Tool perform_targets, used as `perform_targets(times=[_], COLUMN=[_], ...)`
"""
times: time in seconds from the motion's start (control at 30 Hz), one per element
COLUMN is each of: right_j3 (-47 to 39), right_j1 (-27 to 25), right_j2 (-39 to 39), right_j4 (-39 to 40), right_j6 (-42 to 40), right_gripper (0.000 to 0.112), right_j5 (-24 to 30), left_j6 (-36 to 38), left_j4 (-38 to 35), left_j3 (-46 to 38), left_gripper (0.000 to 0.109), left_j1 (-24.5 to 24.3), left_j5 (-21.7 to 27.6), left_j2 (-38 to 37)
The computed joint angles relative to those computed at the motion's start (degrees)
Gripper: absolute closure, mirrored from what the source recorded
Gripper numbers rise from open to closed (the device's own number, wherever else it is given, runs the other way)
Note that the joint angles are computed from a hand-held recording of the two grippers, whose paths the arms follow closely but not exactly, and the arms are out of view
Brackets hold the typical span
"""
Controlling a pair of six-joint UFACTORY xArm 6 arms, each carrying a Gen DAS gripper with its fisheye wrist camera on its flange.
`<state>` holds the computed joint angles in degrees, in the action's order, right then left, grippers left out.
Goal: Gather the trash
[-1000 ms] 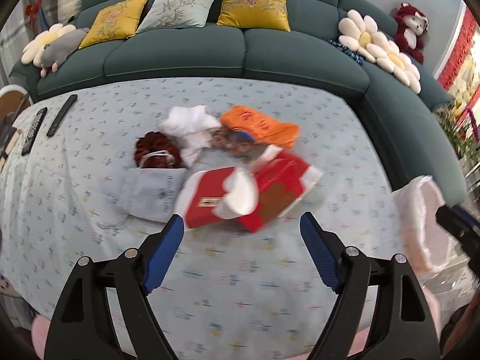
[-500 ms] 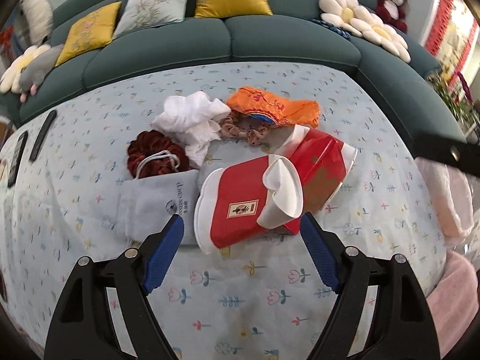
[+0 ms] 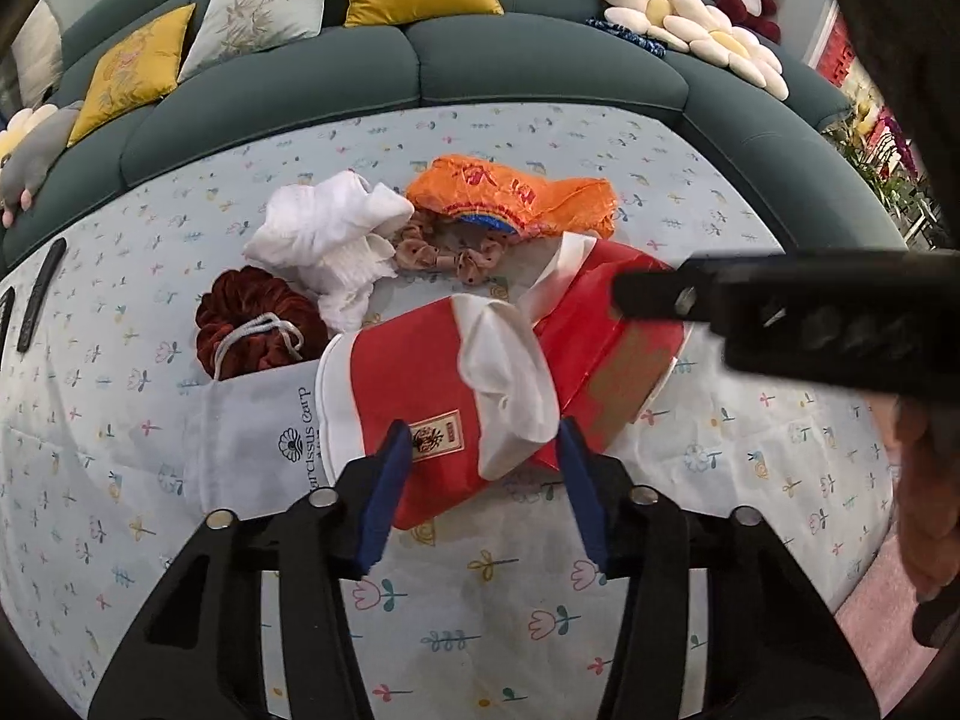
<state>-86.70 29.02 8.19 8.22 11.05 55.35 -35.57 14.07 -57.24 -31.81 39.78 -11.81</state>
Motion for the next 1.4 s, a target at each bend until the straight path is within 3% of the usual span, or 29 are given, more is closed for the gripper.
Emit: perform_targets(times=[0.13,0.5,0.73,0.87,1.0,1.03,1.1,1.13,1.23,1.4], right_j3=[1.70,7.77,5.49,2.81,0.88,0.54,0.65,0.77,1.94,5.25], right_j1=[0.40,1.28,-0.01,0.31,0.84,0.96,1.04,1.09,1.11,1.37], right_j2=[-1.00,-8.22,-5.69,-2.22,0.68,1.28,1.51,1.52,0.83,-2.01], right_j4=[1.48,-1.81,0.30,0.98,0.36,0.23,0.45,0.60,2.24,4.14], right_j6=[-1.58,1.03,-0.75,-4.23,-5.89,-6.03,-6.23,-6.30,-7.69,-9.17], right_gripper=[0.110,0.112,0.067,0.060,0.060,0.061,0.074,0.087,0.109,0.111], right_j5=[0.55,-0.68,-1.31,-0.27,0.78,1.09,1.34,1.72,2.28,1.58], left_j6=[-1.50,-8.19,-13.23,-14.91,-15.22,-15.23,-15.49,-15.63,-15.80,-17.77], left_j4=[-0.45,-3.55,-3.26,-4.20,-5.11,-5.59,-6.35,-6.43,-6.72,-7.26], left_j3=[0.27,2.14,4.17,5.14,4.65,4.59,4.03,3.78,2.38,2.07], left_gripper=[0.072,0.083,0.083,0.083,0.083,0.083,0.083,0.083,0.084,0.084], left_j1=[0.30,-0.14,0.52,2.02,3.50,3.88,4.45,4.56,4.53,4.12], left_j5=[-0.12,1.67,3.23,3.46,4.41,4.42,4.74,4.85,5.86,5.95], left_j2=[-1.16,-5.59,-8.84,-10.66,-10.45,-10.37,-9.80,-9.52,-8.19,-8.23])
